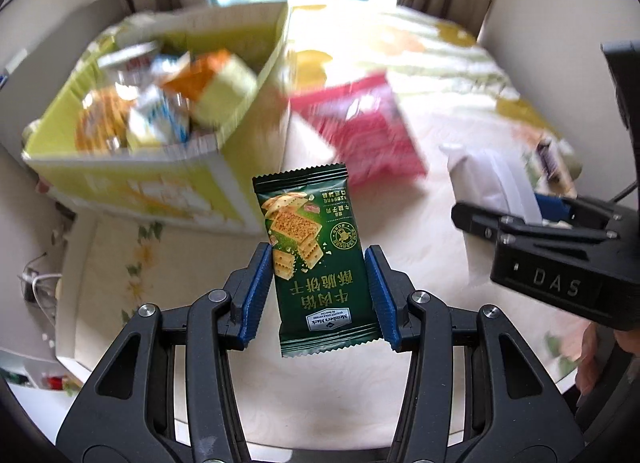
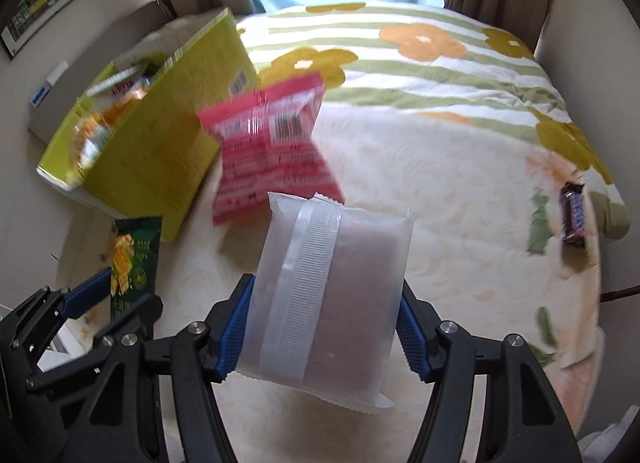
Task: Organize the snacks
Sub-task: 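Carry both packets into the cardboard box and open both tools to release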
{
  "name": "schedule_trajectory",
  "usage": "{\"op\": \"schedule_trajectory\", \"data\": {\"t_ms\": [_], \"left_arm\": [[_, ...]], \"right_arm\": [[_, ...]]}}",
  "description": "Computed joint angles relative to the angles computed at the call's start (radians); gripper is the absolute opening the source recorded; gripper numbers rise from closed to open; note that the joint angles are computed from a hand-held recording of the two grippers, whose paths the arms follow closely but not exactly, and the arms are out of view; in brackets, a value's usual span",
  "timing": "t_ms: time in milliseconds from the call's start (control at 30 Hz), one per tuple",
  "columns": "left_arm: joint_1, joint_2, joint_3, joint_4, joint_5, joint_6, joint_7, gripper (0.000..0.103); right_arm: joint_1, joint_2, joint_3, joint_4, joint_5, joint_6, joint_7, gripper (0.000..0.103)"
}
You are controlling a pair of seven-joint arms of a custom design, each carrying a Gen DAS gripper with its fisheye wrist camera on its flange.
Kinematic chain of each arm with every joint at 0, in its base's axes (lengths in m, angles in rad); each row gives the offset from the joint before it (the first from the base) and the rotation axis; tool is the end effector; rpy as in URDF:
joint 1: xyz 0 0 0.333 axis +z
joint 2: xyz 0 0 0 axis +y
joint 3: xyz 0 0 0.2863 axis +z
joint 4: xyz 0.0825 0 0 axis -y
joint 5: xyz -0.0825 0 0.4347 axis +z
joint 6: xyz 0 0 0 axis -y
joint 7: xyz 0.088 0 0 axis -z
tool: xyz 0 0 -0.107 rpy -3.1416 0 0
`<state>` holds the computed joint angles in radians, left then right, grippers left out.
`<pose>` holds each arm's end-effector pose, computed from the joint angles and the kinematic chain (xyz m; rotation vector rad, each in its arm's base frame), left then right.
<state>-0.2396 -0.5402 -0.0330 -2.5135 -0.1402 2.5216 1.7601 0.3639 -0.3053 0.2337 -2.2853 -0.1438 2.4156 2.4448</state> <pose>0.4690 -0.1300 0.4809 -1.5606 2.2810 -0.6611 0.4533 0.3122 0.4692 -1.7340 2.0878 -0.2880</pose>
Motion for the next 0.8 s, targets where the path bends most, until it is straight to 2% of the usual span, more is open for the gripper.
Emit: {"op": "schedule_trajectory", "data": {"t_ms": [200,400,567,667,800], "left_arm": [[-0.02,-0.033,0.033,0.069,-0.054,0.008,0.014,0.043],[-0.01,0.045,0.091,0.221,-0.127,-0.029,0.078,0.043],[0.044,0.15,0.112,0.356,-0.19,-0.053,0.177,0.043],[0.085,0.243,0.131,0.471,-0.232,-0.087,0.25,0.043],[0.152,0.376,0.132,0.617,-0.261,-0.129,0.306,0.044]], "right_arm": [[-0.017,-0.076,0.0,0.04,-0.023,-0.024,-0.045,0.061],[-0.04,-0.039,0.033,0.162,-0.084,-0.028,-0.05,0.061],[-0.032,0.084,0.049,0.323,-0.147,-0.02,-0.007,0.061],[-0.005,0.179,0.032,0.43,-0.182,-0.021,0.017,0.061],[0.049,0.364,0.001,0.642,-0.225,-0.035,0.036,0.061]]}}
